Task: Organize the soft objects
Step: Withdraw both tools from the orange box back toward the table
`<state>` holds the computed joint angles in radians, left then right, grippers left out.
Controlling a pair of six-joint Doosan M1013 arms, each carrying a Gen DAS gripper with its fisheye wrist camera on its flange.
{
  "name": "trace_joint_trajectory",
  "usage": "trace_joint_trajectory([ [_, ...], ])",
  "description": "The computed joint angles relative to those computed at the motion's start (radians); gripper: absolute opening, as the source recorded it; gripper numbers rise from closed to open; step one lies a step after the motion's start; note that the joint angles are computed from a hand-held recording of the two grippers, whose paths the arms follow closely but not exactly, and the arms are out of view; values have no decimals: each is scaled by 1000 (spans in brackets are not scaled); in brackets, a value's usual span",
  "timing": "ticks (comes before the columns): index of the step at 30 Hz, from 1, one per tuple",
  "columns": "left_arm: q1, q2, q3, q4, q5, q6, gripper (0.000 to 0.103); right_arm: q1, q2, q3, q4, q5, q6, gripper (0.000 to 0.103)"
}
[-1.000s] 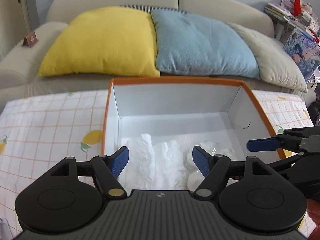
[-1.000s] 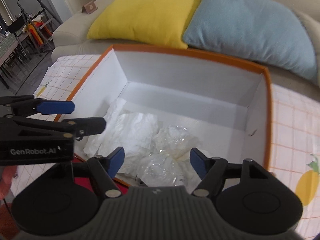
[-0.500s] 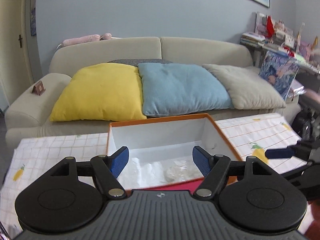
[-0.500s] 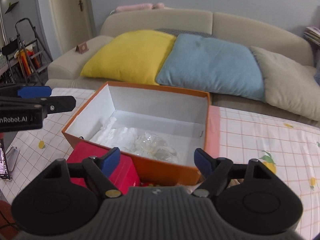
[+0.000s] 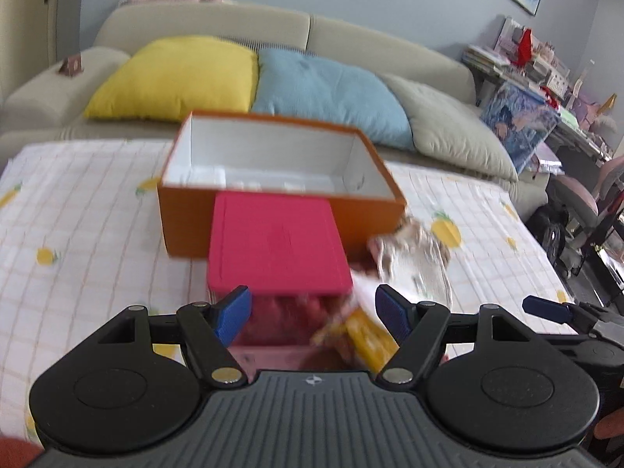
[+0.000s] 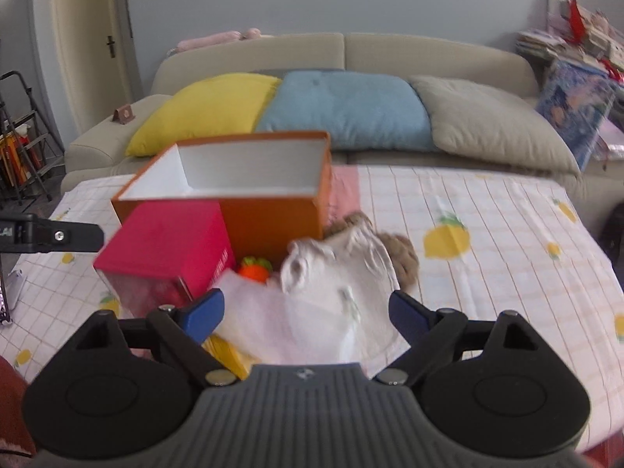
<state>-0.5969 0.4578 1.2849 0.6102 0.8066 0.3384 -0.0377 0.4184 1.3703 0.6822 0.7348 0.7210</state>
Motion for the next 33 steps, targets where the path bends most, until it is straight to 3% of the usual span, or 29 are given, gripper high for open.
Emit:
trace_joint_trajectory([
  [5, -10, 10, 9, -135, 18, 89, 85, -9, -18, 44, -80, 13, 69, 89],
  [8, -16, 11, 17, -171, 9, 109, 84, -13, -12, 37, -114, 78, 121, 90],
  [23, -6, 23, 26, -245, -41, 120, 79, 0, 3, 36, -145, 116, 100, 89],
  [33, 6, 52, -4, -310, -17, 196, 78, 6, 41, -3, -159, 188, 103, 80],
])
